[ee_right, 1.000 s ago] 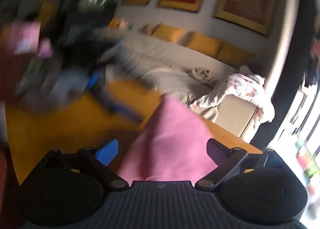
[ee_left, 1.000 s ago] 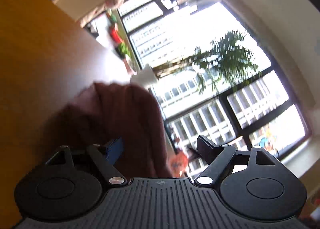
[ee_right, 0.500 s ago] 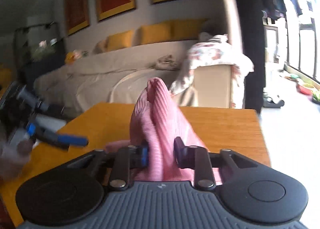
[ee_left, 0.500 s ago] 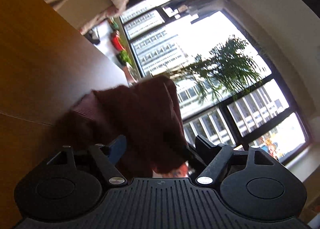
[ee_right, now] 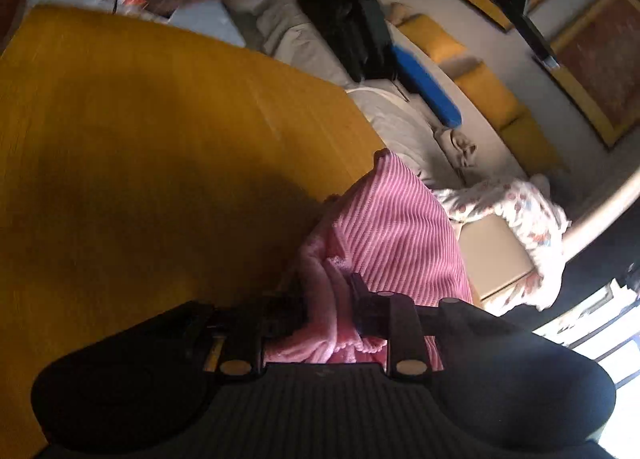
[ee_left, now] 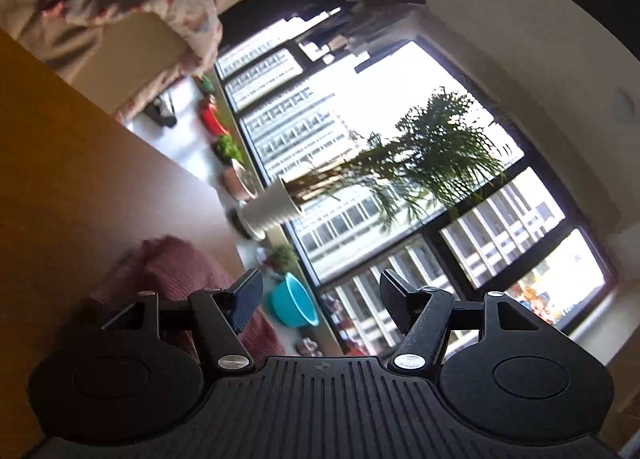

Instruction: Fold clothes

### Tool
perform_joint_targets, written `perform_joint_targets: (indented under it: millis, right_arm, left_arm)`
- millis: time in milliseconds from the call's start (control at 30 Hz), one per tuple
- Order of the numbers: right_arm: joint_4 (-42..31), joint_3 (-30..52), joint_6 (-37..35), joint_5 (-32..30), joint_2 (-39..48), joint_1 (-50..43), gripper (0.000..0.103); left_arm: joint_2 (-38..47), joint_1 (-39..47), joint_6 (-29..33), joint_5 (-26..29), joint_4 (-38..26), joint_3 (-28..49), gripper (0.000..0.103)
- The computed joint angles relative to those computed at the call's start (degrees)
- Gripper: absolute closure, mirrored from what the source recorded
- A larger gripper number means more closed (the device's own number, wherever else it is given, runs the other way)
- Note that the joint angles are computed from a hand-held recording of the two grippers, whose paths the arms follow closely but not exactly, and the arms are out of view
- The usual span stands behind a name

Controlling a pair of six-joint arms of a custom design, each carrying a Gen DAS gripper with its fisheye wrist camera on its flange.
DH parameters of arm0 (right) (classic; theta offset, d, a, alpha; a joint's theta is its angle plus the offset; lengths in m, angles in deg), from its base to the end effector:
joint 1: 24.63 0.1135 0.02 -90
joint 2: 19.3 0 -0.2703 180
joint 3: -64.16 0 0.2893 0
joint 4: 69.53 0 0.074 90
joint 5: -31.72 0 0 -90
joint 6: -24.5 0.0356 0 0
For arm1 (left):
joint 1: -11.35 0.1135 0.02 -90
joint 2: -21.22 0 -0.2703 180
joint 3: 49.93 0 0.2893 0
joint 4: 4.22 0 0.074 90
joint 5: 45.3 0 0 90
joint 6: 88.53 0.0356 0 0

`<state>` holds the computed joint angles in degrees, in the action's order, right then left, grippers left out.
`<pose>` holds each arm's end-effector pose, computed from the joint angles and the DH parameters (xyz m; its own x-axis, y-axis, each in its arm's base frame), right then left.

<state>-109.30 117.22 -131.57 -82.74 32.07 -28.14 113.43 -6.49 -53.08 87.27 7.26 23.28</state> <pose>0.2247 0.0010 0.2676 -0.0033 -0.8334 -0.5527 -0.6720 0.4111 -0.6159 0.3765 -0.1465 0.2763 -0.7761 -0.3805 -0.5029 0.3997 0.3201 -0.8590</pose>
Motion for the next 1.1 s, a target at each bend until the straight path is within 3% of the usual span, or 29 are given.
perform_joint_targets:
  millis: [67,167,233,267,300,400,467,567,767,967,1033,1100]
  right_arm:
    - [-1.9,1.3,1.1,-0.5,0.2,-0.4,0.074]
    - [-10.2,7.1,1.4,-5.6,1.6,-5.0,0.055]
    - [-16.8,13.8,4.5,-12.5,4.2,-10.7,0.027]
    - [-18.5,16.8,6.7,-16.1,6.2,-13.8,0.019]
    - [-20.0,19.8,9.1,-19.4,8.3,-16.5,0.0]
    - [-18.6,25.8,17.9,-23.2,15.4,-20.2,0.0]
    - [-12.3,23.2,21.4,-19.1,17.5,-18.7,0.0]
    - [-5.6,17.6,17.8,-7.8,20.3,-14.7,0.0]
    - [-2.1,14.9,25.9,-7.7,20.7,-14.6,0.0]
    - [-14.2,25.5,31.2,-14.1,26.1,-17.6,0.0]
    - [-14.2,28.8,36.1,-18.2,28.1,-20.3,0.0]
    - [-7.7,28.1,40.8,-12.0,28.7,-19.2,0.0]
  left_arm:
    - [4.2,-1.8,2.7,-1.4,-2.8,2.1,0.033]
    - [9.5,-3.3,7.3,-4.8,-9.9,6.0,0.036]
    - [10.7,-3.3,7.1,-5.1,-9.9,6.2,0.036]
    - [10.7,-3.1,6.7,-4.9,-9.4,6.0,0.036]
    - [10.9,-3.0,6.4,-4.8,-9.3,6.1,0.036]
    - [11.7,-3.1,5.5,-5.0,-9.2,6.7,0.036]
    - [11.9,-3.1,5.0,-5.2,-8.7,6.6,0.036]
    - [11.0,-3.1,5.0,-5.6,-9.8,5.8,0.036]
    - [10.3,-3.1,8.1,-6.5,-13.1,6.2,0.036]
    - [9.5,-3.3,10.7,-7.3,-15.8,6.9,0.035]
    - [9.2,-3.4,11.2,-7.6,-16.4,7.0,0.035]
    - [9.1,-3.3,11.5,-7.6,-16.3,6.9,0.035]
